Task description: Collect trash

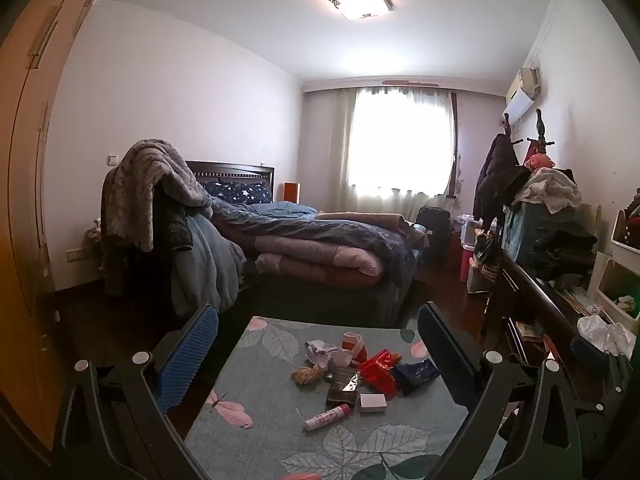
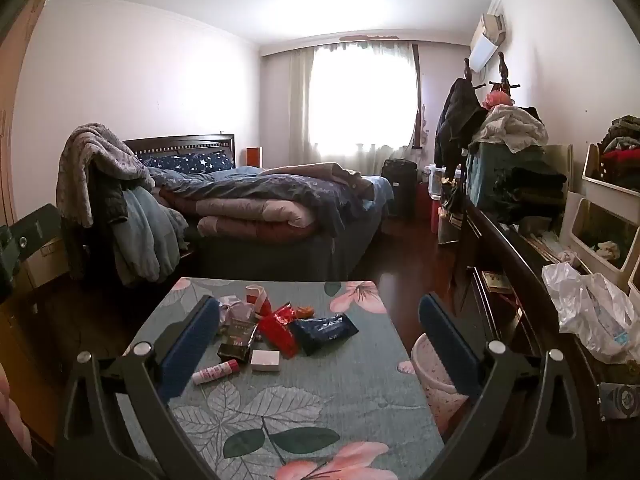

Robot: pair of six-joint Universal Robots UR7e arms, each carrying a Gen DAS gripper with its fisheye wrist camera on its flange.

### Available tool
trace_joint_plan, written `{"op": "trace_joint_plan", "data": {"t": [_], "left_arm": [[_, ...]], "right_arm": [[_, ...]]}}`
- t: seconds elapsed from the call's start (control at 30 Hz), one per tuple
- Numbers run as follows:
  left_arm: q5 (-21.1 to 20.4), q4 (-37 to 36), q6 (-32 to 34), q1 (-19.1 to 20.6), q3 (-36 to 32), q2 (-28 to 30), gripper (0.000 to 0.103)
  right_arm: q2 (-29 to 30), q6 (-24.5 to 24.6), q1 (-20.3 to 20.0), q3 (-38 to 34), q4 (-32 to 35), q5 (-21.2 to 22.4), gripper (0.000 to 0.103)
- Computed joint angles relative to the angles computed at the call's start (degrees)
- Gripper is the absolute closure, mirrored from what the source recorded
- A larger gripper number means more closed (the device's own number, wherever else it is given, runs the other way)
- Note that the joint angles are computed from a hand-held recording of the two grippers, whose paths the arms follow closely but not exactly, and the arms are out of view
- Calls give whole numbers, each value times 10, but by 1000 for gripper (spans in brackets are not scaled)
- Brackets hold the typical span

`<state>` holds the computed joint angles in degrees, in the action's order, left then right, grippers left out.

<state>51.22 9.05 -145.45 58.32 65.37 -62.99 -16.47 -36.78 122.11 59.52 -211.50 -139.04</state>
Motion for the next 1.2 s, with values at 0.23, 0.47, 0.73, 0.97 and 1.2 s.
{"op": "trace_joint_plan", "data": {"t": [0.23,0.47,0.73,0.97,1.2], "left_arm": [[-1,3,-3,1,-3,1,4],[0,7,2,0,-18,9,4],[6,-9,9,-9,12,-16,4],[3,-7,7,-9,11,-13,4],[-2,-3,0,-6,4,-11,4]], "right_arm": [[0,-5,3,-4,-15,-5,3],[-10,-2,4,10,-23,-7,3],[9,-32,12,-36,-29,-19,3],[9,-27,10,-39,-25,-24,3],[10,-24,9,-39,-17,-24,3]]}}
